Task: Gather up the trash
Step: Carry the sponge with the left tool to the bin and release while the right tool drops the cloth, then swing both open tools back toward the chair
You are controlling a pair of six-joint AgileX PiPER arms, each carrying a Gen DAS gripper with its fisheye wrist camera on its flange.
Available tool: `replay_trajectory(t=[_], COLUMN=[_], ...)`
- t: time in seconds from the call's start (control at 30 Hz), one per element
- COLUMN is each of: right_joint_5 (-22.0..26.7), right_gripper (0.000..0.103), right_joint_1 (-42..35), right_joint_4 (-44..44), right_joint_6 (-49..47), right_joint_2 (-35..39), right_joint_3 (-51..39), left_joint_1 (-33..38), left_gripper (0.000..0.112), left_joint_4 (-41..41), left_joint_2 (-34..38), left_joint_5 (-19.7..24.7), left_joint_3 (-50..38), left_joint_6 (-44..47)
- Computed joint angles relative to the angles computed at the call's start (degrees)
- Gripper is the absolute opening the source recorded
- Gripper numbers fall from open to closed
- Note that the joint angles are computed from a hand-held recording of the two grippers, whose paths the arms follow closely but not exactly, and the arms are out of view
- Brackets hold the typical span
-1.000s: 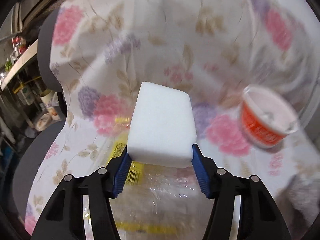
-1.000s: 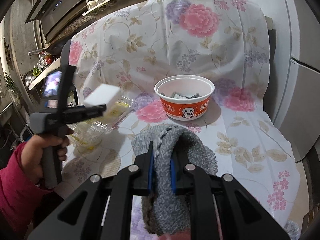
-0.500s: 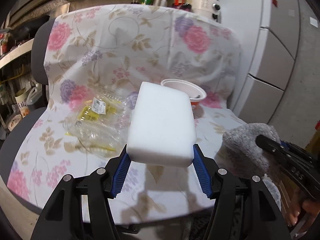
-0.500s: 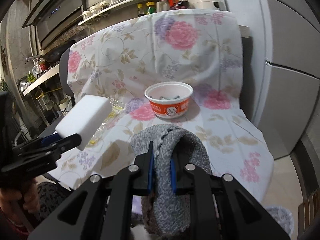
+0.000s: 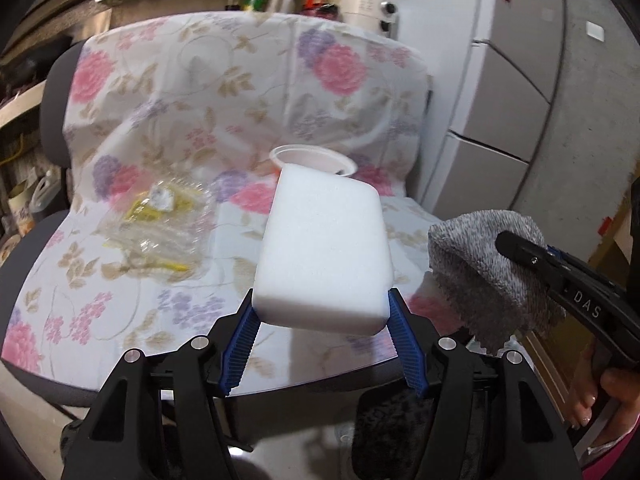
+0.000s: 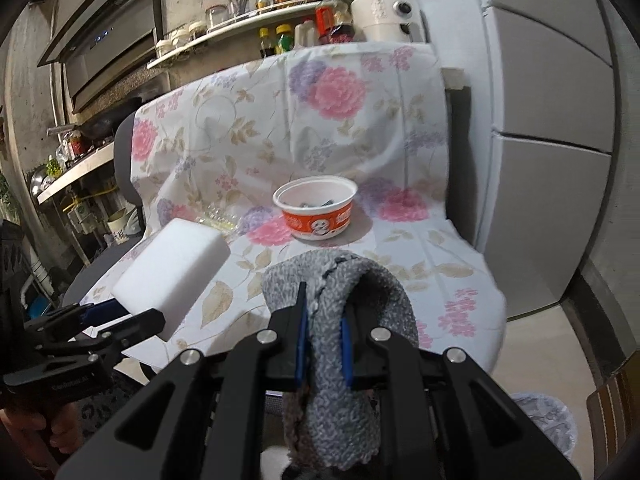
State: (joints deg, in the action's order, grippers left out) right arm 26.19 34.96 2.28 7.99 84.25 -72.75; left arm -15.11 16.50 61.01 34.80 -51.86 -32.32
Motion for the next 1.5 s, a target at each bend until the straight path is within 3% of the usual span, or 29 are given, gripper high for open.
replay_trajectory(t=[0.23,0.4,0.6,0.97,1.03,1.17,1.3,1.5], right_joint_5=[1.2,2.8,2.8,3.3,3.3,5.0,7.9,10.9], right_gripper=[0.013,0.013,0.014,0.018,0.034,0.043,0.063,0.066], right_joint_1=[-7.0,-16.3,-30.5,-46.5,-47.7,-50.8,-53.5,-50.3], right_joint_4=[-2.8,-1.0,9.6,36.8,39.0,43.9,44.6,32.9], right_joint_6=[0.9,-2.3,-13.7,-41.3,-42.6,-45.7,-46.9,-37.7], right_joint_2=[-8.8,-14.1,-16.3,-7.4,-5.6,-3.9,-4.1,-3.5], right_joint_3=[7.2,14.2,22.8,28.0,28.0,27.5,27.0,24.2], left_joint_1=[-11.1,-16.5,-22.3,-27.5,-28.0,-28.4,-28.4,-27.8], left_gripper=[0.063,0.064,0.064,0.065,0.066,0.071,0.073,0.076], left_joint_4=[4.8,-2.9,-12.9,-21.1,-21.1,-21.2,-22.5,-22.9], left_joint_2=[7.3,15.3,24.8,40.1,42.0,44.8,46.6,46.0], left_joint_5=[-4.6,-10.3,-13.1,-8.7,-7.5,-5.6,-4.1,-4.4], left_joint_3=[-4.7,-8.1,-13.5,-27.2,-29.4,-32.5,-34.5,-33.6], left_joint_6=[-4.6,3.4,15.3,25.9,26.3,26.1,27.6,27.6])
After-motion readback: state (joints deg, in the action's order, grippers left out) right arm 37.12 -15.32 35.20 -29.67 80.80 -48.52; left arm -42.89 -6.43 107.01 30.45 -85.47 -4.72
